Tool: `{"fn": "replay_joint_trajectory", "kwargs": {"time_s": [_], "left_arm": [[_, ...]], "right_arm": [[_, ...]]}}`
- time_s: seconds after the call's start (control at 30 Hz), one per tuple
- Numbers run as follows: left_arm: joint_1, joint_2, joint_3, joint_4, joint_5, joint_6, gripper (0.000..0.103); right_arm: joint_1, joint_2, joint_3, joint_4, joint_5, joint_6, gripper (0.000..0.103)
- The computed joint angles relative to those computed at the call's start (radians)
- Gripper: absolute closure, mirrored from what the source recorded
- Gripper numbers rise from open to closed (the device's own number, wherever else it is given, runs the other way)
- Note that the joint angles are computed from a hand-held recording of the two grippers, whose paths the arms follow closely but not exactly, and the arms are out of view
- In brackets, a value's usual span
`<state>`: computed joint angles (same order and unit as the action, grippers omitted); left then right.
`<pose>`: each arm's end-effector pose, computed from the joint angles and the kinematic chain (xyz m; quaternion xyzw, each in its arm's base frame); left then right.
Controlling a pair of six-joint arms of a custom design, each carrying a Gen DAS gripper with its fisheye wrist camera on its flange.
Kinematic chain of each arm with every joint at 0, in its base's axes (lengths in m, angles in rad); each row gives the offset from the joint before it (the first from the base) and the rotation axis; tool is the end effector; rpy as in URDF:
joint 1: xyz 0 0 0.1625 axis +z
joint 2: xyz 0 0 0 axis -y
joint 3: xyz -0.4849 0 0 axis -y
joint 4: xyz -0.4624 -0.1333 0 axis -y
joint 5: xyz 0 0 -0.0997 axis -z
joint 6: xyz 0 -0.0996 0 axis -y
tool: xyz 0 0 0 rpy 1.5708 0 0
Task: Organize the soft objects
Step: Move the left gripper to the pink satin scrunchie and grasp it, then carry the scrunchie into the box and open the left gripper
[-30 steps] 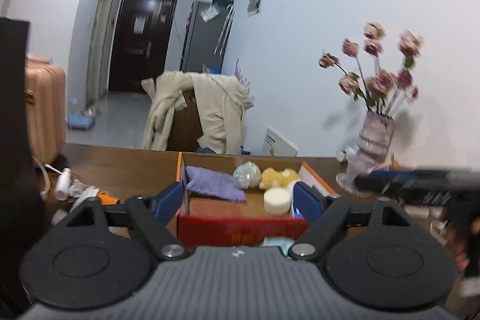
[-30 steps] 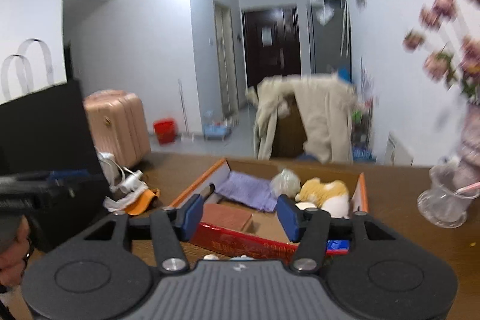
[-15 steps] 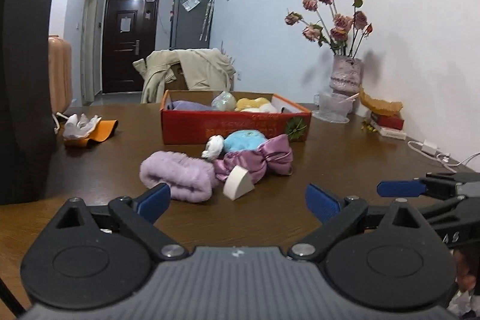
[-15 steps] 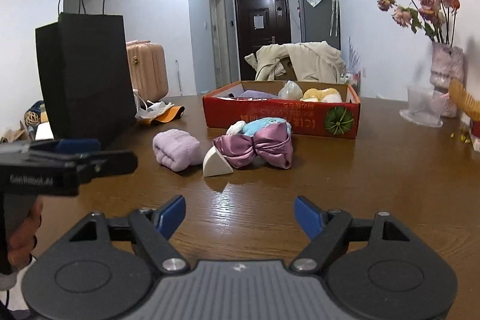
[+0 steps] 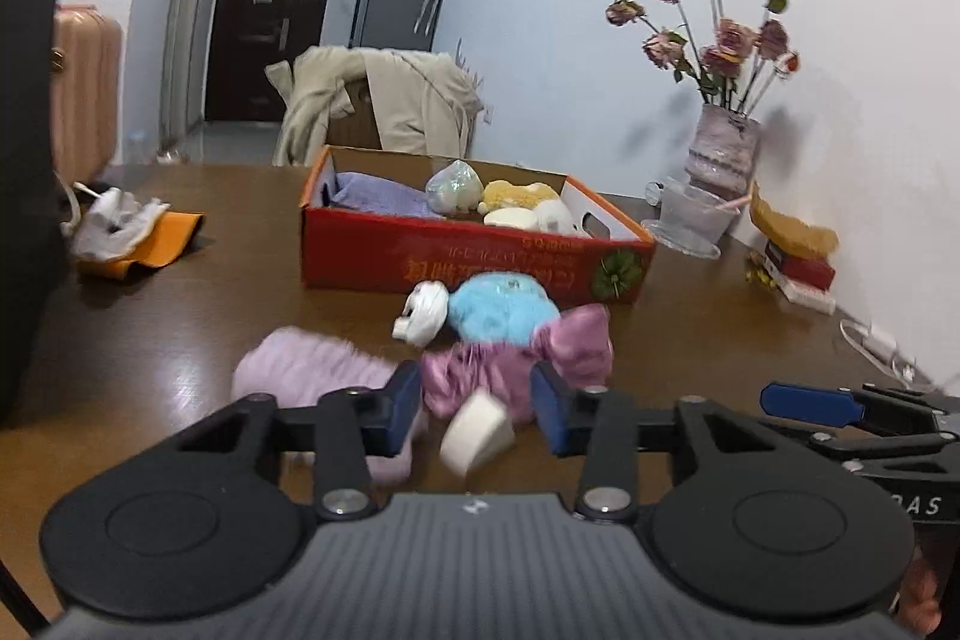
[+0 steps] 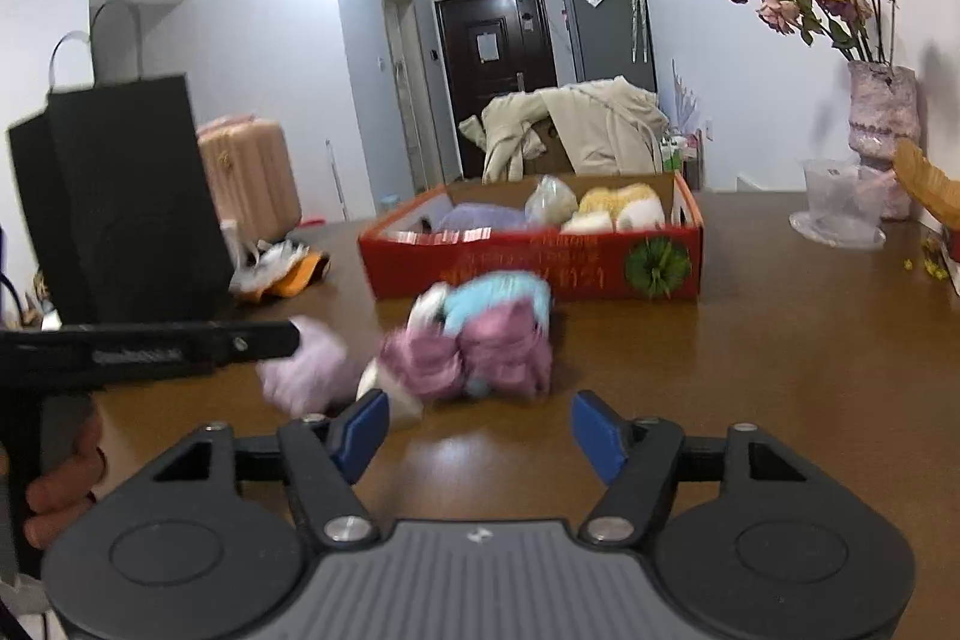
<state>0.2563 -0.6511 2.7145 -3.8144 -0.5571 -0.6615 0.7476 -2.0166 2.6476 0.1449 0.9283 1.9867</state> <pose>-0.2104 -0.2803 0.0150 0.2379 0.8387 -0.4469 0.2004 0.0202 -0.2444 0.2002 0.2650 -0.8427 0.4451 0.1469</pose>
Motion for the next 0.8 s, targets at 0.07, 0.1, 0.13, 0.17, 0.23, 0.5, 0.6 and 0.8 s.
{"fn": "replay_joint_trajectory", "kwargs": {"time_s": [0.07,0.1,0.13,0.17,0.23,0.5,0.6,0.8], "left_arm": [[0.09,-0.018,-0.066,-0.008,-0.023,0.128,0.068],[0.128,-0.021,-0.093,-0.015,-0.043,0.18,0.068],[0.162,-0.026,-0.119,-0.005,-0.065,0.213,0.068],[0.19,-0.034,-0.139,0.03,-0.078,0.22,0.068],[0.232,-0.039,-0.175,0.104,-0.089,0.22,0.068],[0.312,-0.025,-0.207,0.123,-0.176,0.242,0.059],[0.321,-0.019,-0.209,0.108,-0.216,0.263,0.058],[0.33,-0.002,-0.209,0.047,-0.287,0.336,0.089]], "right_arm": [[0.169,0.083,-0.065,-0.098,0.114,0.136,0.045],[0.232,0.125,-0.095,-0.138,0.162,0.181,0.048],[0.29,0.168,-0.126,-0.172,0.213,0.222,0.05],[0.334,0.209,-0.155,-0.191,0.256,0.254,0.054],[0.398,0.289,-0.216,-0.206,0.323,0.309,0.055],[0.416,0.488,-0.346,-0.124,0.403,0.35,0.072],[0.393,0.5,-0.342,-0.12,0.41,0.349,0.079],[0.34,0.49,-0.299,-0.137,0.371,0.287,0.089]]}}
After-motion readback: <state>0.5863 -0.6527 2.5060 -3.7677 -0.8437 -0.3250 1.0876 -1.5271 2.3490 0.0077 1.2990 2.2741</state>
